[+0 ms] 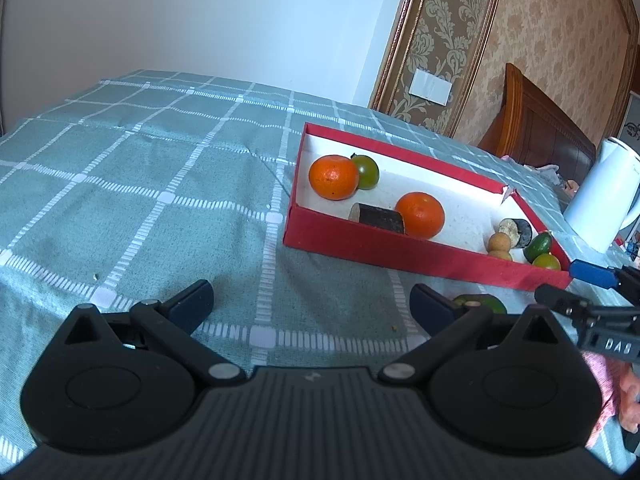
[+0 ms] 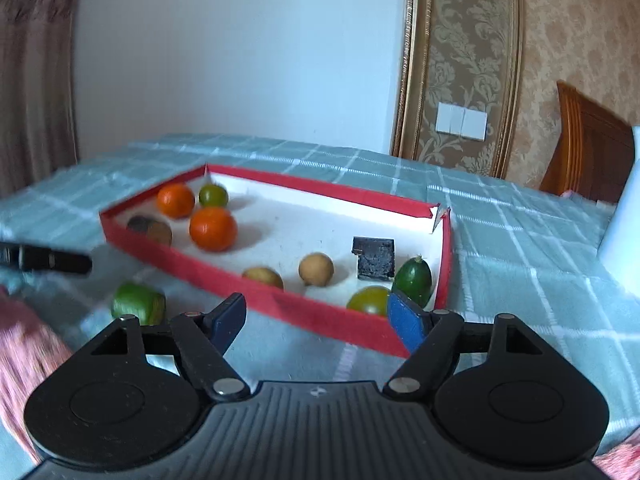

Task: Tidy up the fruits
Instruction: 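Lift the open right gripper out of the tray, then grasp the green cylindrical piece in front of the tray with the left gripper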

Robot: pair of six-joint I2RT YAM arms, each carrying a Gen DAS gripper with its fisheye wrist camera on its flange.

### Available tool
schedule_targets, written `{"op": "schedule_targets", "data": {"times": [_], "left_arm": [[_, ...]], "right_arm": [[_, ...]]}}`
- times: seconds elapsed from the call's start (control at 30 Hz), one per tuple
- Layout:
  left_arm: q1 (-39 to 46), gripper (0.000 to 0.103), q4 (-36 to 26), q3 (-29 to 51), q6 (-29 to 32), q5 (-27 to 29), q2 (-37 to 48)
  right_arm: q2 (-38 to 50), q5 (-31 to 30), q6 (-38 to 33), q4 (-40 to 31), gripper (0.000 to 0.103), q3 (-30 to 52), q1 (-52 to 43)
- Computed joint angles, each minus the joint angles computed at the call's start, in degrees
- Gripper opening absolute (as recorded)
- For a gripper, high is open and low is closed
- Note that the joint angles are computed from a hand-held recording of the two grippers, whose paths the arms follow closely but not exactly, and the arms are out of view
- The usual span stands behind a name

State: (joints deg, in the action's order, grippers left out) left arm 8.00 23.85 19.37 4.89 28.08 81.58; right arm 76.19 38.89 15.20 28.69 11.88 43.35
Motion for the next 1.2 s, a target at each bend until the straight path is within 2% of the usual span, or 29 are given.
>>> {"op": "schedule_targets", "data": {"times": [0.1,0.17,0.23,0.33,0.47,0.6,0.67,0.77,0.83,0.9,1.07,1.2], "left_arm": [[-1.85,0.103,0.15,-0.32,-0.17,-3.10,-0.59],[-3.79,0.103,1.02,-1.55,-3.21,-6.39,-2.18],[-4.05,0.103,-0.16,-1.95,-6.53,-5.44,-3.82],[-5.57,0.103,-2.72,-2.16,-10.36,-3.50,-6.33],[-14.91,0.103,-4.76,-2.38,-12.32,-15.43,-9.60],[-25.58,0.103,-2.56,-3.55,-12.44,-29.54,-11.01],[-29.29,0.103,-1.36,-3.72,-12.23,-33.64,-10.64],[-33.20,0.103,-1.06,-3.00,-12.56,-38.30,-9.85],[-33.75,0.103,-2.61,-1.85,-13.31,-38.50,-9.43],[-32.78,0.103,-5.11,-1.23,-14.56,-35.93,-10.82],[-33.58,0.103,-5.59,-0.26,-14.36,-36.67,-9.88],[-34.73,0.103,-3.18,-1.27,-13.14,-37.78,-7.93]], "right_arm": [[1.71,1.00,-0.79,0.51,0.081,0.19,1.11],[1.08,0.41,-0.73,0.39,0.082,-0.19,0.97],[0.19,-1.47,0.25,-1.16,0.088,-0.23,-0.23],[-0.45,-3.28,2.78,-3.35,0.090,0.12,-2.55],[-1.10,-4.70,5.70,-6.33,0.090,0.48,-4.75],[-2.15,-7.12,9.14,-8.27,0.090,0.25,-8.81],[-1.78,-9.15,10.34,-9.51,0.090,0.74,-10.80],[-1.53,-8.29,10.41,-9.66,0.091,0.83,-10.02],[-1.35,-7.99,10.38,-9.90,0.092,0.99,-9.77],[-1.58,-8.16,10.54,-10.07,0.092,0.96,-9.80],[-1.27,-8.11,10.58,-10.73,0.092,1.49,-9.72],[-1.20,-8.16,10.59,-10.68,0.092,1.51,-9.76]]}}
